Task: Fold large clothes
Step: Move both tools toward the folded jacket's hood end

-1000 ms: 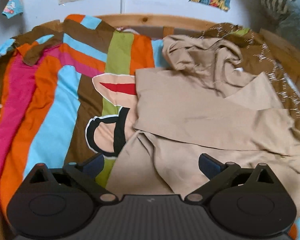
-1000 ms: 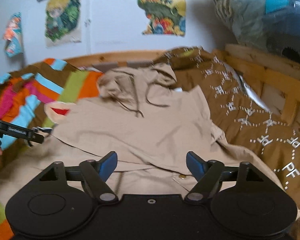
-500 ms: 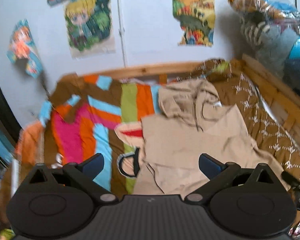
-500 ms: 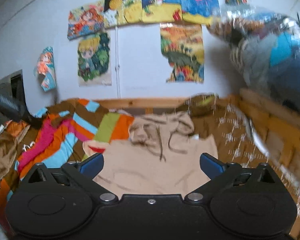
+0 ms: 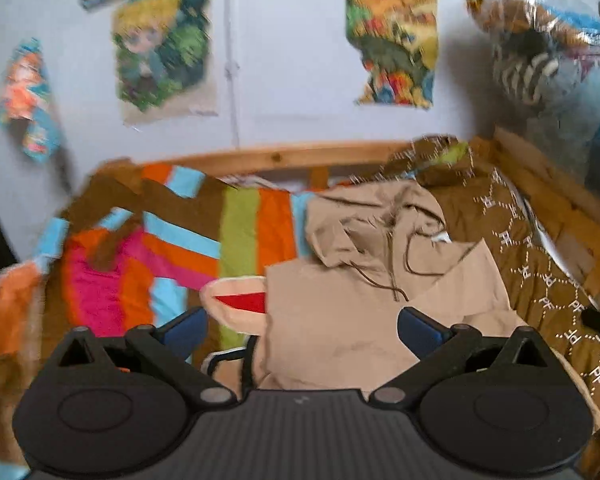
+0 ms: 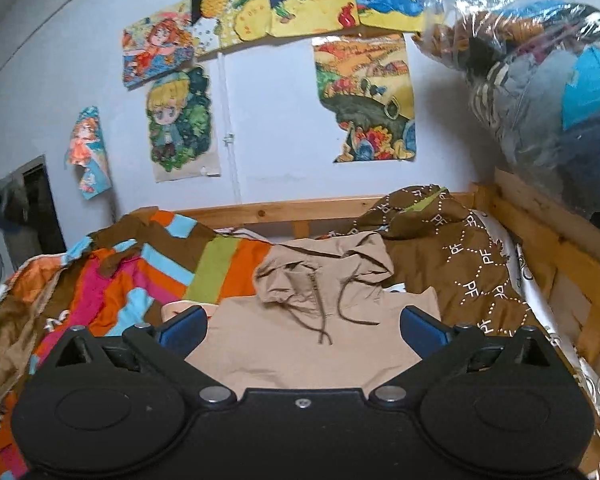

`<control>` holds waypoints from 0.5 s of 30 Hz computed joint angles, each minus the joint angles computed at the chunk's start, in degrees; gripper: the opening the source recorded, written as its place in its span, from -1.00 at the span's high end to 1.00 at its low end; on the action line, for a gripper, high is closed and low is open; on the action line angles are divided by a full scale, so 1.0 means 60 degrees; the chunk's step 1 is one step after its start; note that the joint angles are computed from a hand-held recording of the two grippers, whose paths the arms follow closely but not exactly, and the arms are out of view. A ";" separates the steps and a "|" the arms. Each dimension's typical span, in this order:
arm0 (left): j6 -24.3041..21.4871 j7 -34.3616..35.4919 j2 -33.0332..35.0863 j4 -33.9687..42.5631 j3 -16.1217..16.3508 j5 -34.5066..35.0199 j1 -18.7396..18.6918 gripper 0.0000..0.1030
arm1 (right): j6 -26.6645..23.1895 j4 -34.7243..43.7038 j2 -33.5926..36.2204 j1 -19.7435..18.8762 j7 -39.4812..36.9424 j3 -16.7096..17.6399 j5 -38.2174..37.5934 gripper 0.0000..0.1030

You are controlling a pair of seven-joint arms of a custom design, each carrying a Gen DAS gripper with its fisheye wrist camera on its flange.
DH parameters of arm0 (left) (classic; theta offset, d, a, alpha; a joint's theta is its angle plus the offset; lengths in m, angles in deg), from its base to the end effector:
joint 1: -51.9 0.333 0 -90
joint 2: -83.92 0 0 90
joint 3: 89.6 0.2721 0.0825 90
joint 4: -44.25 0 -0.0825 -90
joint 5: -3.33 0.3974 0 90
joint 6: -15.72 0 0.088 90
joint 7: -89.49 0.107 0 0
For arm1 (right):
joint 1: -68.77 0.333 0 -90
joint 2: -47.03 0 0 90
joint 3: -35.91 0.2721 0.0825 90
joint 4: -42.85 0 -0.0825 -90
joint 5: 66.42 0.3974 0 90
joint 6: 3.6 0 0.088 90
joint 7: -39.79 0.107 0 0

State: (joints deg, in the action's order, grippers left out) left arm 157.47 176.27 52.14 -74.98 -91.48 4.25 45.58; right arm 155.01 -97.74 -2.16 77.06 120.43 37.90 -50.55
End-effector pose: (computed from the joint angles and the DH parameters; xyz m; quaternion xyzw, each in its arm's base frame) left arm 0.4532 -0.0698 0.7167 -0.5975 0.6593 -0.3428 0.3013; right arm 0.3752 0.0609 0.6842 -0.6307 0.5388 -0.3150 0.4611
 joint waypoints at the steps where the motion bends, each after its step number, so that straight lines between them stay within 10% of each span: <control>1: 0.0216 0.0305 0.0631 0.0296 0.0198 -0.0177 -0.0136 -0.99 | 0.0234 0.0116 0.0348 0.0237 -0.0234 -0.0267 0.0133 -0.98; 8: 0.0704 0.1008 0.4365 0.2746 0.0445 -0.2024 0.0325 -0.99 | 0.0509 0.3410 0.4739 0.0815 -0.3430 -0.1341 0.2690 -0.98; 12: 0.1118 0.0732 0.6600 0.4832 0.0125 -0.2810 0.0846 -0.99 | 0.0510 0.6290 0.8035 0.2444 -0.3353 -0.3278 0.3744 -0.93; 15: 0.1002 0.0059 0.8688 0.7224 -0.0258 -0.2952 0.1153 -0.98 | 0.0182 0.8062 0.9872 0.1356 -0.2239 -0.2512 0.3986 -0.79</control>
